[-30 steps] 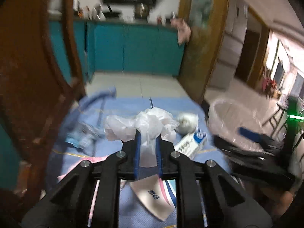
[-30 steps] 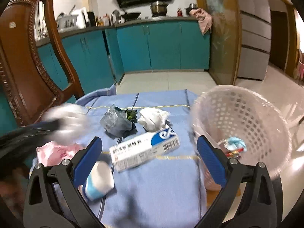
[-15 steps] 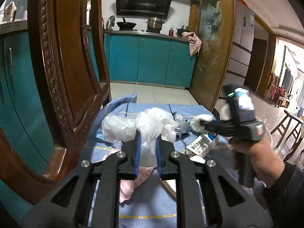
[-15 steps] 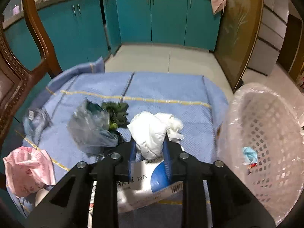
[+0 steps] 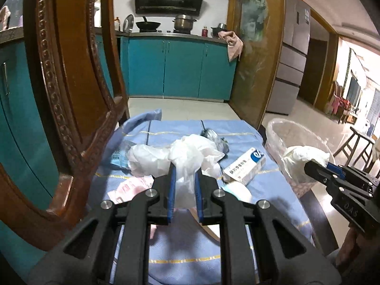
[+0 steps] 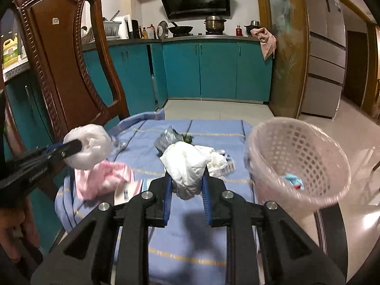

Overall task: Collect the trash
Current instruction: 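Grasp the white plastic bag with the left gripper while the right gripper grasps the white tissue, then carry the white tissue with the right gripper toward the wastebasket while the left gripper holds the white bag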

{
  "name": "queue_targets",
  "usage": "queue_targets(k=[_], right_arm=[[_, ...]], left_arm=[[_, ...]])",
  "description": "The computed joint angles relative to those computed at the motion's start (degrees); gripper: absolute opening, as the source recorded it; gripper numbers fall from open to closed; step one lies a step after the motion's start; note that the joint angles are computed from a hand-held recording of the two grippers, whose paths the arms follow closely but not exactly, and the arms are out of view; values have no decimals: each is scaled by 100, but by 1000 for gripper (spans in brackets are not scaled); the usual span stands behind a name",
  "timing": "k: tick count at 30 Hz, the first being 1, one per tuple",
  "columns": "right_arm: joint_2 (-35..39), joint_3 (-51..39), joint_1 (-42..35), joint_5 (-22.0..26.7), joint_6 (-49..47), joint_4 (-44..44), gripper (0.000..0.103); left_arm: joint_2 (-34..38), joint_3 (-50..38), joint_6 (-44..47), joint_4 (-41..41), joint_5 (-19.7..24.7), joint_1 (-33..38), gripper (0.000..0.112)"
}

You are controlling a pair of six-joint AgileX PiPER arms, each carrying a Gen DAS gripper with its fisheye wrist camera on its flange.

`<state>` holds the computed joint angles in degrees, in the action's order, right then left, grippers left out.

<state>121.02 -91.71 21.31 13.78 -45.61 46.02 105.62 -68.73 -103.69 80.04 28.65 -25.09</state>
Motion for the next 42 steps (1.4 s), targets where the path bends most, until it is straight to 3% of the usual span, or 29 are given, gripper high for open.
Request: queue_targets(k=[9,42], right_arm=[[59,-94,11,111,570,-541,22],[116,-143,25,206,575,-602,22]], left_arm=[[141,-57,170,-192,65,-134,15],[261,-143,395,-427,30,-77,15]])
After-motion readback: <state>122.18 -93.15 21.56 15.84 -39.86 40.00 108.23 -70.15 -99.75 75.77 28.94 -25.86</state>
